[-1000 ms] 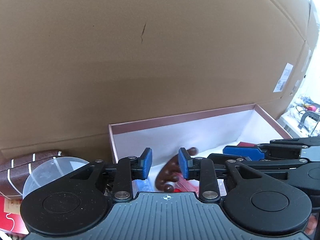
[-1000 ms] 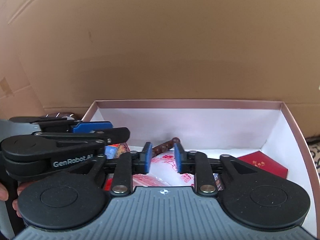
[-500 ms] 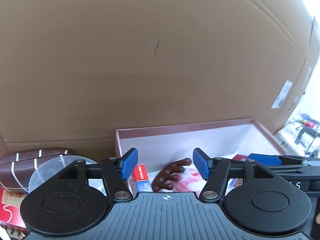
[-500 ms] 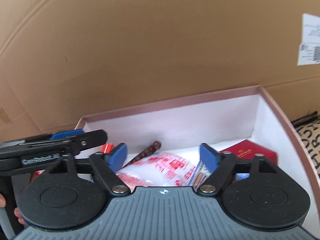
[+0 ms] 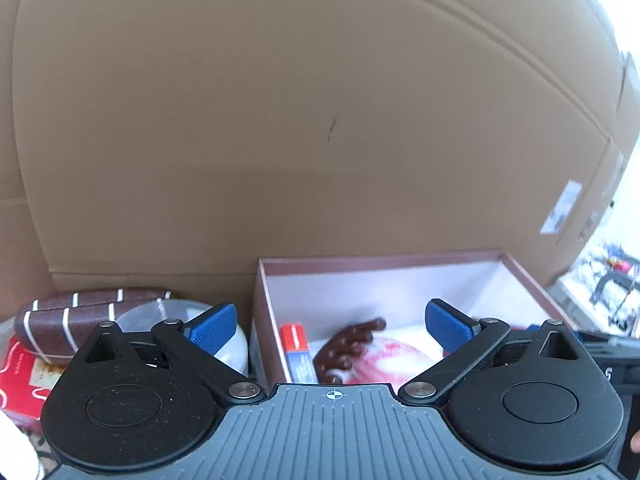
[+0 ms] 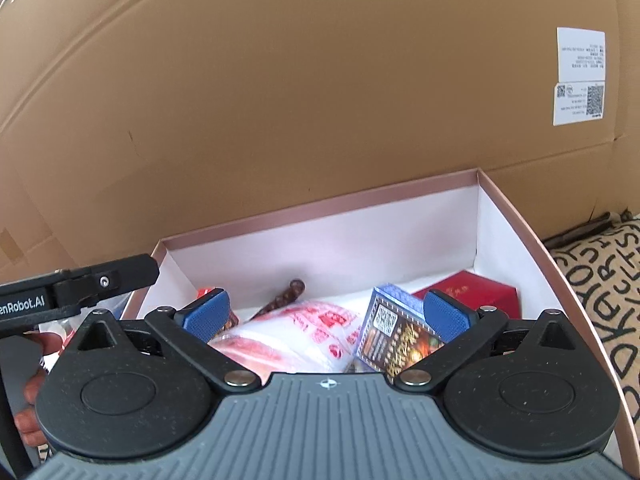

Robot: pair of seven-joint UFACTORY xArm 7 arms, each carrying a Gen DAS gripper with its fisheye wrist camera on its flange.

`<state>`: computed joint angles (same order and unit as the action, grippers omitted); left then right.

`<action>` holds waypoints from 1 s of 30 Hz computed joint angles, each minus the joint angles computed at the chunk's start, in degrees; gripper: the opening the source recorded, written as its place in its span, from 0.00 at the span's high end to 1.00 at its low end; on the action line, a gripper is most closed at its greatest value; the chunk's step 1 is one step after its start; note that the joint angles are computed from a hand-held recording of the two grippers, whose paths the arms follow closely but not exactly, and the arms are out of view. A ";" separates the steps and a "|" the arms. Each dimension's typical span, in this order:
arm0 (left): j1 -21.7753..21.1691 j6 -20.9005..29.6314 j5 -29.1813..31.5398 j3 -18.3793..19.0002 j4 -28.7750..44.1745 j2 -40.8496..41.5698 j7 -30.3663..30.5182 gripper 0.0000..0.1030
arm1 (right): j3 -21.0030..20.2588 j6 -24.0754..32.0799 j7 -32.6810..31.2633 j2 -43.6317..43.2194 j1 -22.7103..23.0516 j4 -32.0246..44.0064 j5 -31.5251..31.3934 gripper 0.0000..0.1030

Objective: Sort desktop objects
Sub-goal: 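Withdraw the right gripper from the box back over the mat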

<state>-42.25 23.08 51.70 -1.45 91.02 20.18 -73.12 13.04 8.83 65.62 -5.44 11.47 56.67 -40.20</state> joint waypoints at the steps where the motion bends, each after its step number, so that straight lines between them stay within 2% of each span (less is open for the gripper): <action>1: -0.62 0.22 1.28 0.33 -0.73 -0.57 -0.54 0.00 | 0.18 -0.21 0.80 0.05 -0.17 -0.15 -0.75 0.00; 6: -1.22 1.59 6.58 -0.56 -3.95 -3.26 -3.49 0.00 | 0.43 -0.91 7.56 0.93 -0.64 -0.26 -7.41 0.00; 12: 0.30 3.06 6.71 -3.52 -5.34 -4.93 -3.30 0.00 | 1.17 0.61 10.67 -1.37 -0.45 -1.56 -10.63 0.00; 19: 1.45 1.79 7.63 -4.25 -6.49 -6.10 -2.70 0.00 | 4.29 3.99 14.20 -5.24 -1.40 -2.94 -14.41 0.00; 25: 2.26 1.08 11.04 -5.59 -12.44 -10.81 -5.93 0.00 | 7.57 5.39 17.41 -9.24 -1.94 -5.25 -16.08 0.00; 30: 5.02 0.40 14.75 -8.82 -20.51 -17.83 -9.25 0.00 | 11.24 7.01 18.95 -12.50 -2.55 -6.73 -16.68 0.00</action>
